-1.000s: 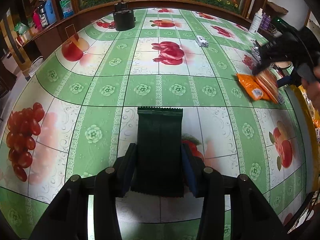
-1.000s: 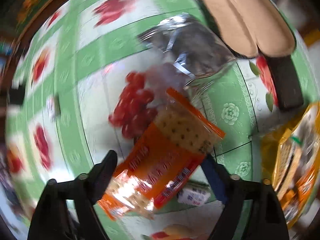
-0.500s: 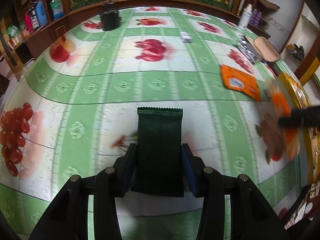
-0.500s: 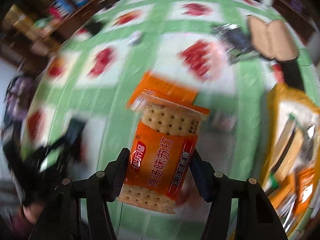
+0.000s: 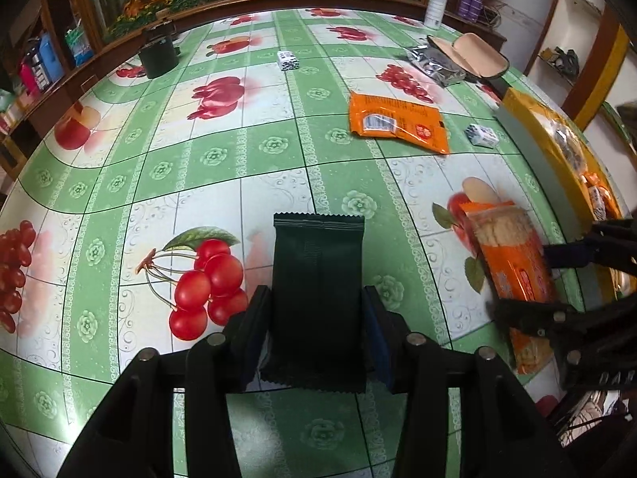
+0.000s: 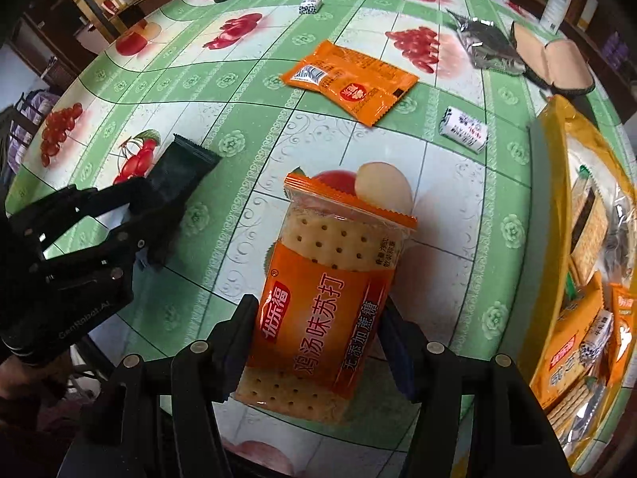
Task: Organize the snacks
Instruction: 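Grasp the dark green pack with the left gripper while the right grasps the orange cracker pack, then carry the green pack and cracker pack into the yellow box and open both grippers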
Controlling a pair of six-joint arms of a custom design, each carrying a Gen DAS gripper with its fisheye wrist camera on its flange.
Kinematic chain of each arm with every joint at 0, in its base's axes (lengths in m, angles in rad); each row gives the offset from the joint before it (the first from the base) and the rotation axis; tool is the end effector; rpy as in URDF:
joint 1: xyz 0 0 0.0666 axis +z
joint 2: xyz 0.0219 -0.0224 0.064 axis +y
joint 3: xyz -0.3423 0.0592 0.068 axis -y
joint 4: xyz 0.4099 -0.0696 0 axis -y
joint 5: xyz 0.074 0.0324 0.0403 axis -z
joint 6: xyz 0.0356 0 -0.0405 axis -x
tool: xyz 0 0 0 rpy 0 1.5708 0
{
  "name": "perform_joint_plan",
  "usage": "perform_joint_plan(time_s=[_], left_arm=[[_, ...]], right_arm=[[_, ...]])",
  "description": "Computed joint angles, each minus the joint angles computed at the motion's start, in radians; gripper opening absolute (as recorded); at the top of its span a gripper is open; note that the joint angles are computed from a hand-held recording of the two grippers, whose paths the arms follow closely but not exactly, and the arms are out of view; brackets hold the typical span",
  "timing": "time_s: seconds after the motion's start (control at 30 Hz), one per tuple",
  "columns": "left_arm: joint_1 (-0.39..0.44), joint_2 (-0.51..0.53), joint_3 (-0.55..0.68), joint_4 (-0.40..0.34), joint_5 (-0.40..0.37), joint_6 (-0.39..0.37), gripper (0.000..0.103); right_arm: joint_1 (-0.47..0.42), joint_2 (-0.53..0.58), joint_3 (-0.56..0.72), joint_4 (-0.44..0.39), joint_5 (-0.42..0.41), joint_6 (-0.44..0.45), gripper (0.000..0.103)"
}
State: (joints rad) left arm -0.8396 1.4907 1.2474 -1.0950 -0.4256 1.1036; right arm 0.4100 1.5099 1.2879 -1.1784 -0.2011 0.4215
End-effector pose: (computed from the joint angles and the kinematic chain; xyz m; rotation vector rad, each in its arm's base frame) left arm 0.3341 -0.3511 0.2749 -0.4168 2.6290 0.0677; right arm 0.4440 0.2003 0.2788 -1.2171 2.6938 0.2968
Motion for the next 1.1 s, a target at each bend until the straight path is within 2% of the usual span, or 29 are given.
perform_joint_plan(time_s=[0.1,0.17,0.2,0.3,0.43,0.53,0.87,1.1], left_arm=[[0.006,0.01,0.005,0.004,-0.02,-0.013,0.048],[0.007,0.008,0.002,0.007,-0.032,-0.007,0.044],[0.007,0.004,-0.003,0.009,-0.035,0.005,0.043],[0.004,-0.034,-0.041,0.055,-0.017,0.056,0.043],[-0.004,-0.047,-0.046,0.064,-0.004,0.102,0.043],[-0.011,-0.036,-0.018,0.049,-0.013,0.103,0.043],[-0.026,0.047,0.14,0.018,-0.046,0.028,0.043],[-0.028,0.127,0.262,0.025,-0.044,-0.051,0.043]], right_arm=[[0.004,-0.012,-0.019,0.03,0.032,0.008,0.066],[0.008,-0.025,-0.039,0.055,0.049,0.012,0.066],[0.007,-0.032,-0.046,0.062,0.049,0.015,0.062],[-0.003,-0.044,-0.054,0.055,0.024,0.019,0.061],[-0.021,-0.062,-0.057,0.047,-0.017,0.023,0.061],[-0.033,-0.068,-0.049,0.042,-0.037,0.025,0.061],[-0.102,-0.088,-0.016,0.017,-0.131,0.047,0.061],[-0.175,-0.088,0.016,0.002,-0.174,0.046,0.061]])
